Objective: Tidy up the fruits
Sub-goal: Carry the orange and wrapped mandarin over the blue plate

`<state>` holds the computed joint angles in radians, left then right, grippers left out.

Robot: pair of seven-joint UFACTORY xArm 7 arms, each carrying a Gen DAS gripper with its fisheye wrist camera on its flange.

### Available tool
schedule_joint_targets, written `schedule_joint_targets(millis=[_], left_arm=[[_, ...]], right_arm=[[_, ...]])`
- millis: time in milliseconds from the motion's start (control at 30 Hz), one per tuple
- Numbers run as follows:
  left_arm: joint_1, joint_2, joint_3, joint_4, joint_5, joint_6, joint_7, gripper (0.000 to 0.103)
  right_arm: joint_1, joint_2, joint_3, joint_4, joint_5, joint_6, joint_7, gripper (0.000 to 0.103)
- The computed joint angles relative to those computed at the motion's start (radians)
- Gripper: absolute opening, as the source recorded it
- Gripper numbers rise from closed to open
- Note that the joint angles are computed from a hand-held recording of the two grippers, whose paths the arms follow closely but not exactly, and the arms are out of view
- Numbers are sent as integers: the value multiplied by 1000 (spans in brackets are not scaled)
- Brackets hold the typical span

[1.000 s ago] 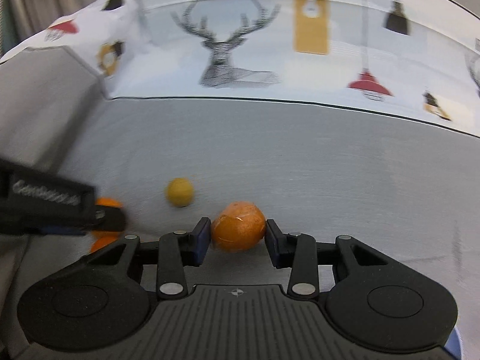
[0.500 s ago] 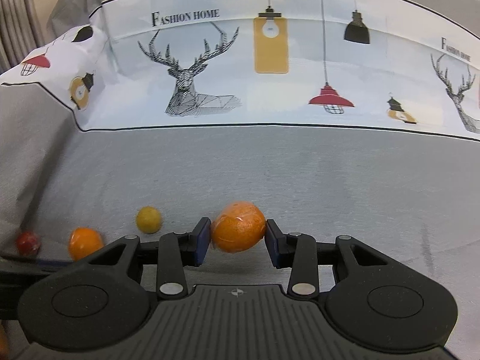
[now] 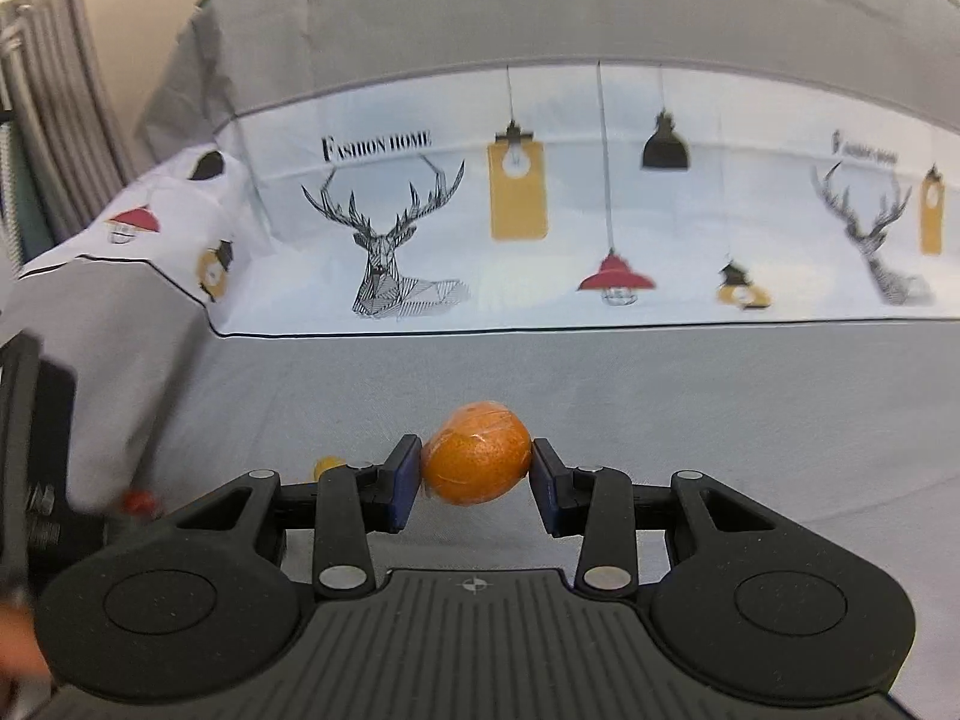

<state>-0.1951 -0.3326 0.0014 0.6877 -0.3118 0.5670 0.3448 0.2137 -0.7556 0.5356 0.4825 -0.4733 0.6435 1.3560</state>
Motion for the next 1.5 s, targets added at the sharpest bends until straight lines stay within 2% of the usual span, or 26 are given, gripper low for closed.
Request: schedule_joint_targets(millis=[200, 267, 367, 567, 700, 867, 1100, 1500], left_arm=[[-65, -126, 44, -77, -101, -41, 120, 39], [-96, -179, 55, -108, -127, -61, 162, 39], [-141, -263, 80, -153, -154, -78, 219, 39], [-184, -404, 111, -226, -173, -51, 248, 39], [-207, -433, 79, -267, -135, -83, 266, 39], [-251, -408, 95, -273, -131, -99, 276, 39], [-292, -394, 136, -259, -166, -55, 338, 39], [-322, -417, 117, -290, -196, -85, 417, 39]], right_arm=[[184, -210, -10, -142, 168, 182, 50, 41], [202, -245, -4, -158, 184, 199, 73, 41], [220, -273, 25, -155, 155, 259, 46, 41], [274, -358, 10, -182, 167, 347, 18, 41], [274, -391, -4, -183, 169, 363, -9, 41], [265, -417, 2, -171, 178, 362, -27, 41], [244, -376, -1, -160, 188, 328, -64, 41], [237, -363, -7, -170, 199, 317, -74, 41]])
